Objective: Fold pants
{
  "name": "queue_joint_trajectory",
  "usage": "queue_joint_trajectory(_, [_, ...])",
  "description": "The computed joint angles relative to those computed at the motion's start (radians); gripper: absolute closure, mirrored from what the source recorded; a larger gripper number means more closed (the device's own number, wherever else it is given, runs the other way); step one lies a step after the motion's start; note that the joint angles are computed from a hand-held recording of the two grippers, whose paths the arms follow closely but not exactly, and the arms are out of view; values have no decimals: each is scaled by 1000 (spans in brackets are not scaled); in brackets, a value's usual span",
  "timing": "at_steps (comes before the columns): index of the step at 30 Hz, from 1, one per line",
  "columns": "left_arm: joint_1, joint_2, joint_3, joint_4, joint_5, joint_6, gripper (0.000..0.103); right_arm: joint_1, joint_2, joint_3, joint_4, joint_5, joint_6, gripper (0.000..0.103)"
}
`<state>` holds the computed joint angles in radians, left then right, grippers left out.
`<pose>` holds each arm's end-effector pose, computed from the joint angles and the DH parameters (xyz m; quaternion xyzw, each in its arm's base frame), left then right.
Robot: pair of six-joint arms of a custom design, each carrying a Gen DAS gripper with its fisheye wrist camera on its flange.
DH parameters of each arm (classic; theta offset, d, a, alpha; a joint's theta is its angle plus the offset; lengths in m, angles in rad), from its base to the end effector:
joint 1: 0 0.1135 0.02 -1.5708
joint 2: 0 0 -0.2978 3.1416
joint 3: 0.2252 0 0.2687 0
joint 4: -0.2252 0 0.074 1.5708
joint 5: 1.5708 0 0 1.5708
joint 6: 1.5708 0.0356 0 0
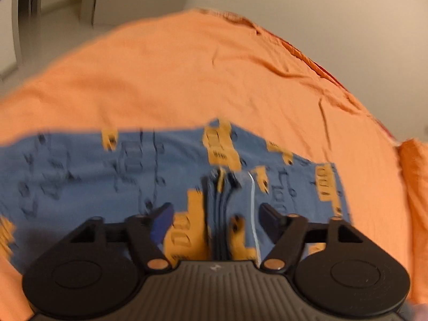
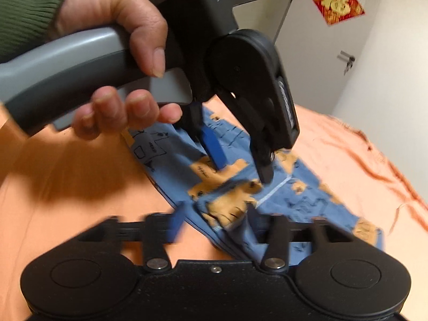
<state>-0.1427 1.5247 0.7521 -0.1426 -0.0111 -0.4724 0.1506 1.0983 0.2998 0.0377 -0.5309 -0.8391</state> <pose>0.2995 -0.0426 0.1843 -0.1571 0.9336 -0.0925 0.3084 0.1812 0.0457 0.1607 -0.5122 0.7314 0.0987 0.4393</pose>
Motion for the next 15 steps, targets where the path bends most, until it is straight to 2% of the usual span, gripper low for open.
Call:
queue_joint_trajectory(2, [-49,36,40,-22,-106,29,19,-104,-11,-2,-4,-49,-92,35])
queue_joint_trajectory(5, [-58,102,71,-17,-108,21,19,-253,50,11,66,-69,-184,22])
queue_joint_trajectory(7, [-66,138,62,13,-148,16,17,-322,142,33,175,-57,-195,17])
queue_joint_trajectory(9, [-73,120,16,75,-167,7,17,-347,258,74,299,-12,-166,13])
queue_joint_trajectory(12, [-93,98,-7,78,-205,-25,17,-319,474,163,510,61,-74,11])
queue_joint_trajectory(15, [-94,89,-6,86,-227,-69,16,-280,609,272,561,70,15,11])
